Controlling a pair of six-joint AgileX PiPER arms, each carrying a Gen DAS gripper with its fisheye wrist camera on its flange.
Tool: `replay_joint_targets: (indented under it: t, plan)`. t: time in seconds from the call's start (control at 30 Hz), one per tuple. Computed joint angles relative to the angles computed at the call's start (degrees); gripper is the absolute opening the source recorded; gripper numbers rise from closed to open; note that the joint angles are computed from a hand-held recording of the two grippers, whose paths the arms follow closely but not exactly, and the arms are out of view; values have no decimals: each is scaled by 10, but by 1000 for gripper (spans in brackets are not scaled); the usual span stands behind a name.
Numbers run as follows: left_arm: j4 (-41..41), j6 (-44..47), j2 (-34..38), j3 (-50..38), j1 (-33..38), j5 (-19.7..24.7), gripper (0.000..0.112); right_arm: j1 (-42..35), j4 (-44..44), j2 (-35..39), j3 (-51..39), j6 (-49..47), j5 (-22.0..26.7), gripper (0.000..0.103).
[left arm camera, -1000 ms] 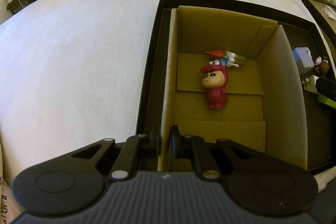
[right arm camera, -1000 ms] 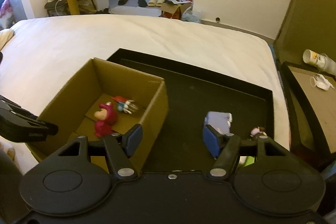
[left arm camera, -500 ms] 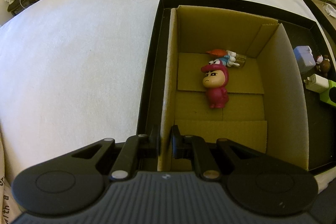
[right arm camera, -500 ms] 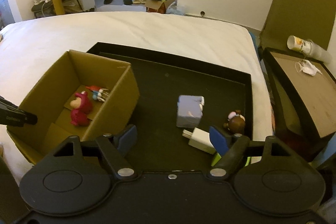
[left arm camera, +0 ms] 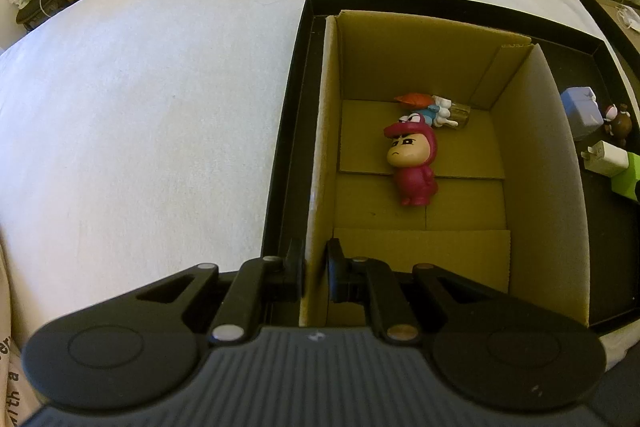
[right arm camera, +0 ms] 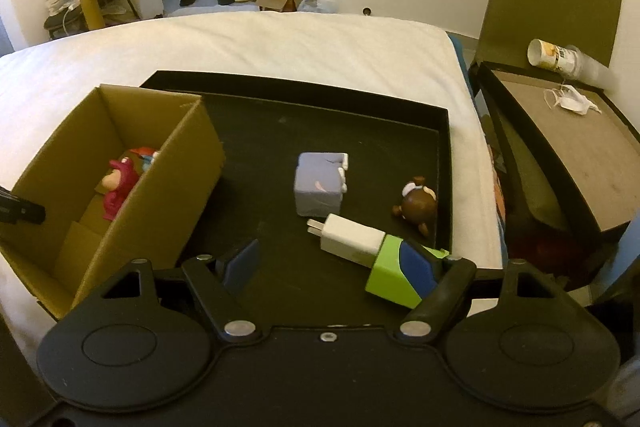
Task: Organize rigid objects
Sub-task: 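Move the right gripper to the green cube beside the white charger, then close the right gripper on the green cube and lift it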
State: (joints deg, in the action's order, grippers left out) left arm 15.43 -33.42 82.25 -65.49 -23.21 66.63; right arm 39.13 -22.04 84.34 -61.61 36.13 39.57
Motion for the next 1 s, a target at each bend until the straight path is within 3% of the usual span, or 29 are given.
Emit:
replay_joint_targets:
  t: [0.47,0.73,1.0]
  plan:
    - [-1,2,0,0,2,-1,11,-50,17,20,26,19,-52,76]
    - [-1,3,-2,1,3,-1,11,-86,24,26,39,27,-75,60]
    - [-2,4,-2,1,3,-1,11,-77,-30,30,29,90,-58,62]
